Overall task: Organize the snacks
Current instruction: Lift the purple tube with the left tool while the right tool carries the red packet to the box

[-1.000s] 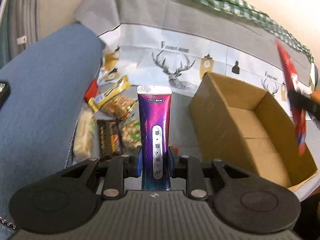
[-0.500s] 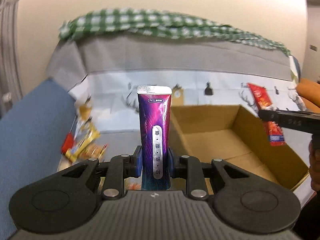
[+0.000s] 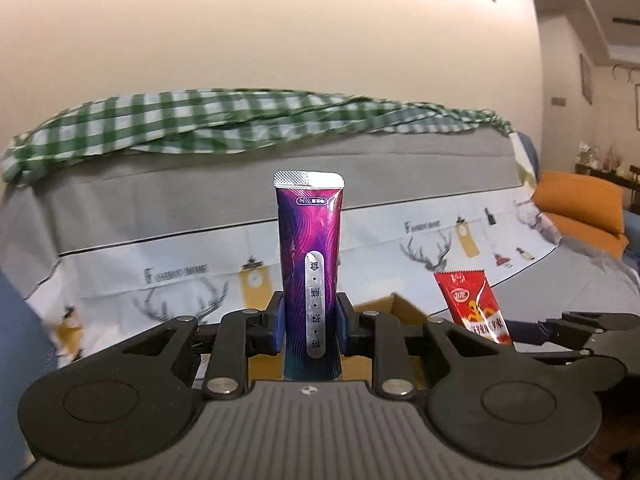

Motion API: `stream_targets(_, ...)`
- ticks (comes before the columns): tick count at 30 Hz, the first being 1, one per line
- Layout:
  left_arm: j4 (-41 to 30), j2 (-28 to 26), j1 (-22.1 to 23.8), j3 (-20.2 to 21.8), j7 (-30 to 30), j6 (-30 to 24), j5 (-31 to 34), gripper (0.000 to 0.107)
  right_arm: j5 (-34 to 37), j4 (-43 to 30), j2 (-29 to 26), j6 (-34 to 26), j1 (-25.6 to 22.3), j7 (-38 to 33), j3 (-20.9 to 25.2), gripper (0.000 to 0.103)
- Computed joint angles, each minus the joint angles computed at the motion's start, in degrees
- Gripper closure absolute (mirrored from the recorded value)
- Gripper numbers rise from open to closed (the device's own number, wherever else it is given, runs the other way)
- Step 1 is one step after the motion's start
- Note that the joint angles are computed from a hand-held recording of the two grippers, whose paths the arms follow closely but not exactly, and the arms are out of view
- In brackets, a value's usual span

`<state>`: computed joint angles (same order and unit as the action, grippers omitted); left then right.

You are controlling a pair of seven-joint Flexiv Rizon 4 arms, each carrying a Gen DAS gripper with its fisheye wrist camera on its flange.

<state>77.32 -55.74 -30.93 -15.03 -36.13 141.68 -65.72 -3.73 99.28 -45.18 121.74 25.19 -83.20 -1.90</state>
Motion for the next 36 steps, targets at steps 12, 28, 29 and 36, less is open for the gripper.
stream_targets(12, -8.09, -4.71, 2.04, -3.50, 7.48, -5.21, -8.53, 0.080, 3.23, -2.48, -0.86, -4.40, 3.53, -0.67, -4.31, 0.055)
stream_targets(28, -6.42, -3.08, 4.01, -5.45, 5.15, -7.28, -10.71, 0.080, 5.80, -4.07, -1.54, -7.56, 8.74, 0.74, -8.55, 0.054)
stream_targets(29, -6.39, -3.05, 3.91, -5.32, 4.94, -7.15, -10.73, 0.080, 5.90, -4.01, -1.50, -7.56, 8.90, 0.76, -8.70, 0.054)
stream_targets(36, -5.83, -2.69, 3.94, -5.22, 4.33, -7.07, -10.88, 0.080, 5.71, -3.82, -1.38, -7.55, 8.80, 0.66, -8.75, 0.054)
